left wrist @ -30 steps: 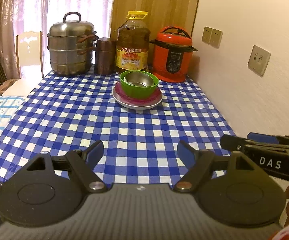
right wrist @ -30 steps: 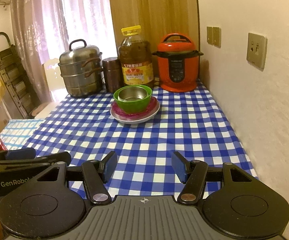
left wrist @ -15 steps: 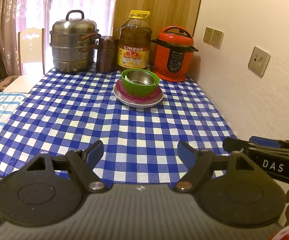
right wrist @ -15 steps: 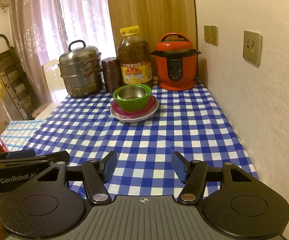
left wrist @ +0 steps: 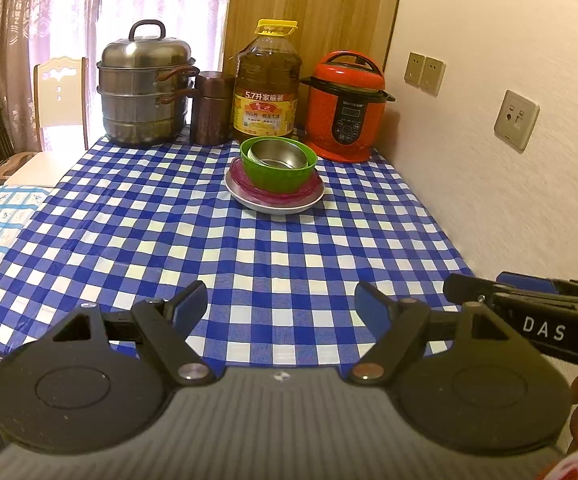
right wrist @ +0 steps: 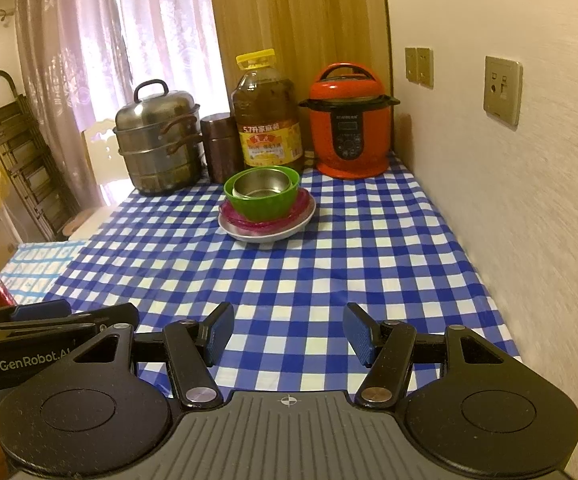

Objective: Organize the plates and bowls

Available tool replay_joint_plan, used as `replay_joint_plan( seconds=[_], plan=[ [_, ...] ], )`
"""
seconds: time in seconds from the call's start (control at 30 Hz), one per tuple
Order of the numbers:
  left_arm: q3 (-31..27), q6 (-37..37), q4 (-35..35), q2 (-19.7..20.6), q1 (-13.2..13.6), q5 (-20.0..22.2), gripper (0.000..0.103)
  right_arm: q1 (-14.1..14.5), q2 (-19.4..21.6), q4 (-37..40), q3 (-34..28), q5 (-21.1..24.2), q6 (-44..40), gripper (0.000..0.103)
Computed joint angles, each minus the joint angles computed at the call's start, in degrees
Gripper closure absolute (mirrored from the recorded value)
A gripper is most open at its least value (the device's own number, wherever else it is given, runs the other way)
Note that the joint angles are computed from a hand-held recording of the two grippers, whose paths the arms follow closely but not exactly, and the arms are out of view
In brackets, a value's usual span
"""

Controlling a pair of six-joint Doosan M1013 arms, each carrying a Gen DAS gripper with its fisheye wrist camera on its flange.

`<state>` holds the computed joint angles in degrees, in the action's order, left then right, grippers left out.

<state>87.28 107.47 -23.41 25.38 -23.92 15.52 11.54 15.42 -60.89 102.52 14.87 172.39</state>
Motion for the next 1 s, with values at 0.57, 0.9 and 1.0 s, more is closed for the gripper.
replay_joint_plan(
  seconds=[0.57,0.9,1.0],
  plan=[
    [-0.1,0.2,-0.1,0.2,0.1,0.2,0.024,0.0,0.1,-0.2,0.0,-0.1,0.3,0.042],
    [-0.1,0.1,0.1,0.4,0.0,0.1,0.024,0.0,0.1,-0.5,0.1,-0.1,0.6,0.042],
    [-0.1,0.1,0.1,0.4,0.0,0.1,0.024,0.0,0.1,-0.4,0.1,-0.2,0.5,0.042]
  ],
)
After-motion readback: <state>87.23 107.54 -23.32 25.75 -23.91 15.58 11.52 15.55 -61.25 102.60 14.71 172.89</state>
